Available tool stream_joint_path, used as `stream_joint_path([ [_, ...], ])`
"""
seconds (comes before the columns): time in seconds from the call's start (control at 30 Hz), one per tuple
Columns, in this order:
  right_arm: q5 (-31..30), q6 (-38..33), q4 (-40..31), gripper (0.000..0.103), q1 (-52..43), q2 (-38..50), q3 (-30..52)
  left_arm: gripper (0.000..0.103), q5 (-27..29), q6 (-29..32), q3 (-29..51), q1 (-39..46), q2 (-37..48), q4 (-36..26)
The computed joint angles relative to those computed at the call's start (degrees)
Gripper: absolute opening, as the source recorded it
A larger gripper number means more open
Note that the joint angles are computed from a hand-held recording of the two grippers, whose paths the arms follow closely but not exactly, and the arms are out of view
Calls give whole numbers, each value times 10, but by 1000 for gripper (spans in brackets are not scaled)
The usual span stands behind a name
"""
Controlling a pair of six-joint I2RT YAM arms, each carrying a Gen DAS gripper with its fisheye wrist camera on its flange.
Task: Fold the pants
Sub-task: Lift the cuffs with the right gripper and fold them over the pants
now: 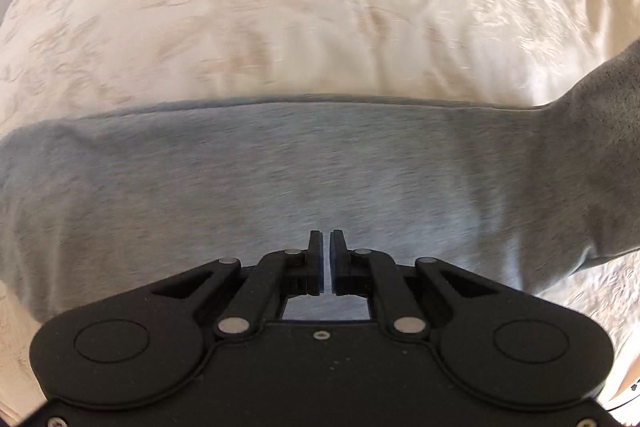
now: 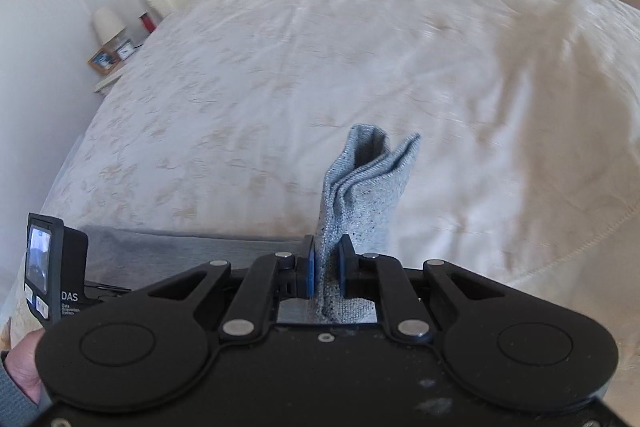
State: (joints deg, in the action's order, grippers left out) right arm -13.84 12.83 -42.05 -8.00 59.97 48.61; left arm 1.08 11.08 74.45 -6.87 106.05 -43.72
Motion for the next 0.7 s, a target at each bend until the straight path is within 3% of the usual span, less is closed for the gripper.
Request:
stream_joint_path([
  [0.17,83,132,51,12,211,61,39,13,8,73,-15,99,-20,-2],
  [0.33,131,239,142,12,372,198,74,13,15,132,5,186,-11,-25],
  [0.53,163,314,208,15,475,371,121,13,25,192,39,253,25,-31],
  [0.57,161,324,221,20,482,385,122,13,27,199,44,259,30,-33],
  [0.7,196,375,260,28,518,397,106,13,44,220,65,270,48,-37],
])
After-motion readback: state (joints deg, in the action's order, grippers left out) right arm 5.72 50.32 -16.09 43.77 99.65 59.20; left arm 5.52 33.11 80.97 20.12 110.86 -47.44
